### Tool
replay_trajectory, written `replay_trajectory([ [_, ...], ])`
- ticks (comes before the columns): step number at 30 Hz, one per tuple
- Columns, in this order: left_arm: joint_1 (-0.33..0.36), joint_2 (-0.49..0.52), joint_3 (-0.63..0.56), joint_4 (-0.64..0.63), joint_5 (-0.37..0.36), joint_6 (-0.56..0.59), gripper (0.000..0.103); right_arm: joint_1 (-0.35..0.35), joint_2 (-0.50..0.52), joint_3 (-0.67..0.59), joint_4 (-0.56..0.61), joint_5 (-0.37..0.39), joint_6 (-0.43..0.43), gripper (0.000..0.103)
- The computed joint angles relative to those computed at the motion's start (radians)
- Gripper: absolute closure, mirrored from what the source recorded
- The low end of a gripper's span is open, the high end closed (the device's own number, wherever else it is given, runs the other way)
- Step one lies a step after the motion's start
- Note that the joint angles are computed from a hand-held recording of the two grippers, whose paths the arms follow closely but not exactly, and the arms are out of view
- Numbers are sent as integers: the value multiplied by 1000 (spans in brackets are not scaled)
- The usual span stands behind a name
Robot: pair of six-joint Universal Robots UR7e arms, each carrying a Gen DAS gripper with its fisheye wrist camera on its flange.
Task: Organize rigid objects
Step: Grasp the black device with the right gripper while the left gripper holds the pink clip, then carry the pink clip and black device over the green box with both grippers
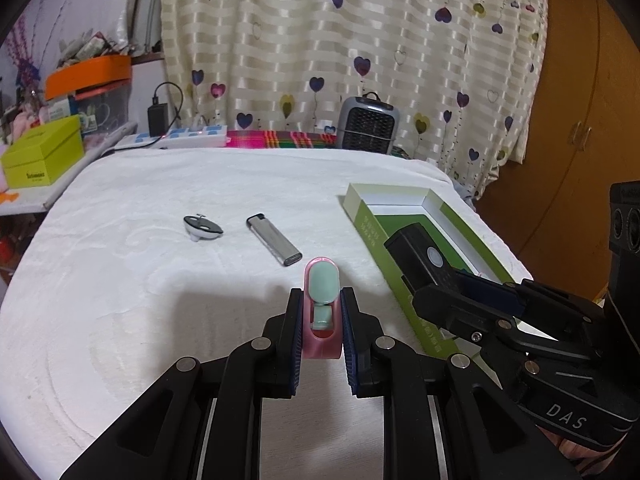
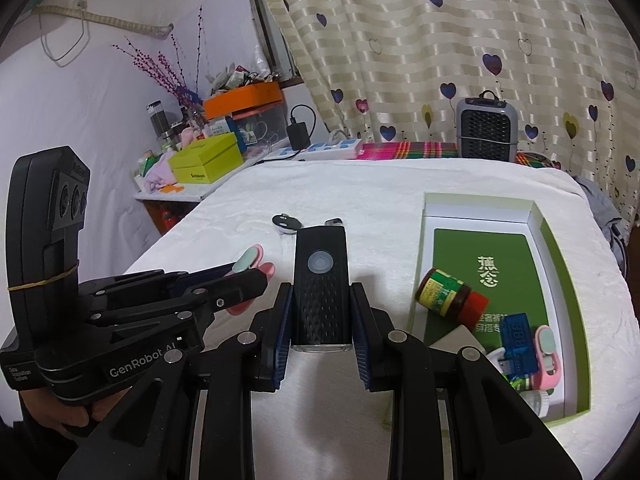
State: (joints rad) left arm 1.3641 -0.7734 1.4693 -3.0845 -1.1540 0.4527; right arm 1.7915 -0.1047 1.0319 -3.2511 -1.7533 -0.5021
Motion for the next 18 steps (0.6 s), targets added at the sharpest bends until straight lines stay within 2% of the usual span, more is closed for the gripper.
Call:
replay_trajectory([
  [18,-29,55,-39,23,-14,24,86,-30,-38,55,-49,18,16,75],
])
